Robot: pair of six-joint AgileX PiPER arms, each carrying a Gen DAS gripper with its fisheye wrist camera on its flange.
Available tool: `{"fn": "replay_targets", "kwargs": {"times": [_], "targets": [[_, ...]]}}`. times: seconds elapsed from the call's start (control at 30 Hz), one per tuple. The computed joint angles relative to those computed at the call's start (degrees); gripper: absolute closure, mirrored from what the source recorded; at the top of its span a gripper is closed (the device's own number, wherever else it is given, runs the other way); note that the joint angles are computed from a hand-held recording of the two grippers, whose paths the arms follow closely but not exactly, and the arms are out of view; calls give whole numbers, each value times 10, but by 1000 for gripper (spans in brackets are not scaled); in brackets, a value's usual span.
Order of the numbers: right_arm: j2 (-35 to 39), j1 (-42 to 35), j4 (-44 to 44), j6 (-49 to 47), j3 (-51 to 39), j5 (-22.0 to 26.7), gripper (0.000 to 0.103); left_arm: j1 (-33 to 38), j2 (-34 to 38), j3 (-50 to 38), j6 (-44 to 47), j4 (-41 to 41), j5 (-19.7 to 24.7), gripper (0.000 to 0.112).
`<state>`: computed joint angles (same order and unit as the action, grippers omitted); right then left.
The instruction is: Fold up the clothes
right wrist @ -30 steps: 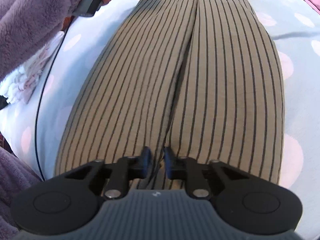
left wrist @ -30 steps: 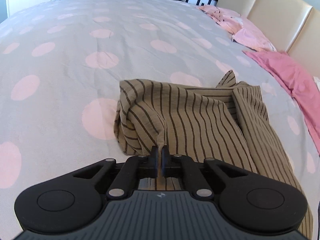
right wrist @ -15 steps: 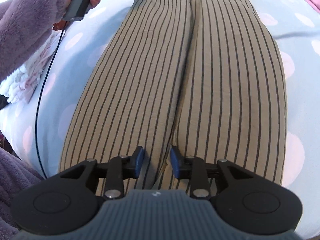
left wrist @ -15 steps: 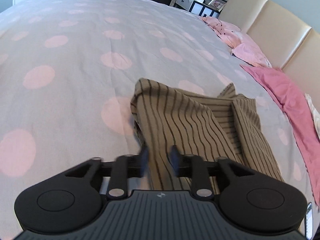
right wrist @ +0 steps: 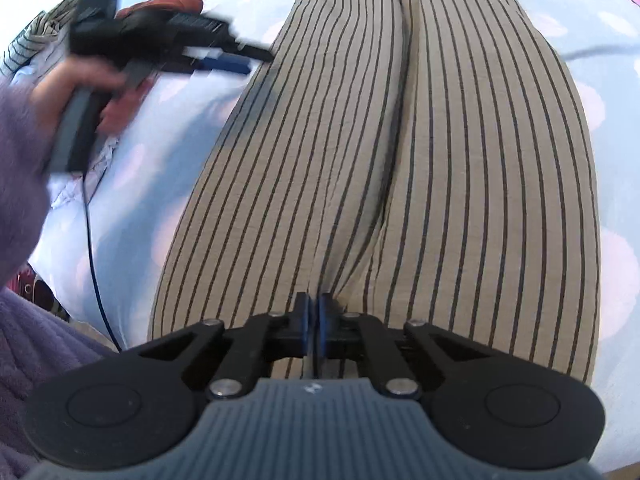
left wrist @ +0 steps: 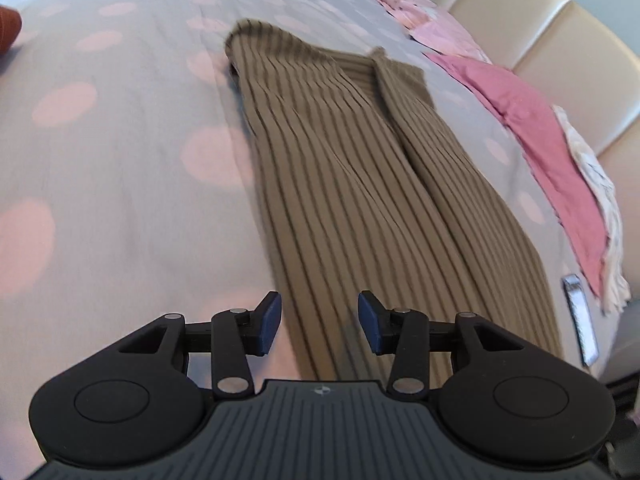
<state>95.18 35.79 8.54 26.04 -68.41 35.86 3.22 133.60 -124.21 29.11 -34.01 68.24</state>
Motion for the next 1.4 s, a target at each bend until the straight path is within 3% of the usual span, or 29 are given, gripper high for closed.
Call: {"fn": "replay_targets", "kwargs": {"times": [0.1,0.13,0.23,0.47,0.6,0.7,0.77,0.8,0.9,1.13,1.23,1.4], "targets": [[-4,2,-1,-1,9,-10,97,-8,-89,172,49,-3,-63,73],[1,2,-3,-3,5,-13,97,-11,-109,215,61,-4,-85,78],[9,8,4,-10,2,-30,97,-19,-143,286,83,3,-127,109],[-10,22,9,-26,23,-60,92,-12,-183,335,49,36,-171,112],[-84,-23,199,-238,118,-130,92,4,-215,376,56,5,-183,111],[-149,-75,371,-409,178,-157,90,12,-248,417,77,-21,-193,102],[-189,-124,486,-524,204,-137,81,6,-269,444,85,-28,-207,97],[-204,-152,537,-581,213,-118,72,2,-277,455,88,-32,-212,97],[-201,-242,622,-753,205,-38,69,-20,-296,479,90,-33,-228,96],[-112,-381,543,-881,95,77,61,-84,-312,499,48,21,-275,95],[-47,-413,525,-916,26,98,57,-101,-306,498,29,41,-288,94],[81,-512,581,-969,-96,209,57,-113,-287,491,5,63,-299,94]]}}
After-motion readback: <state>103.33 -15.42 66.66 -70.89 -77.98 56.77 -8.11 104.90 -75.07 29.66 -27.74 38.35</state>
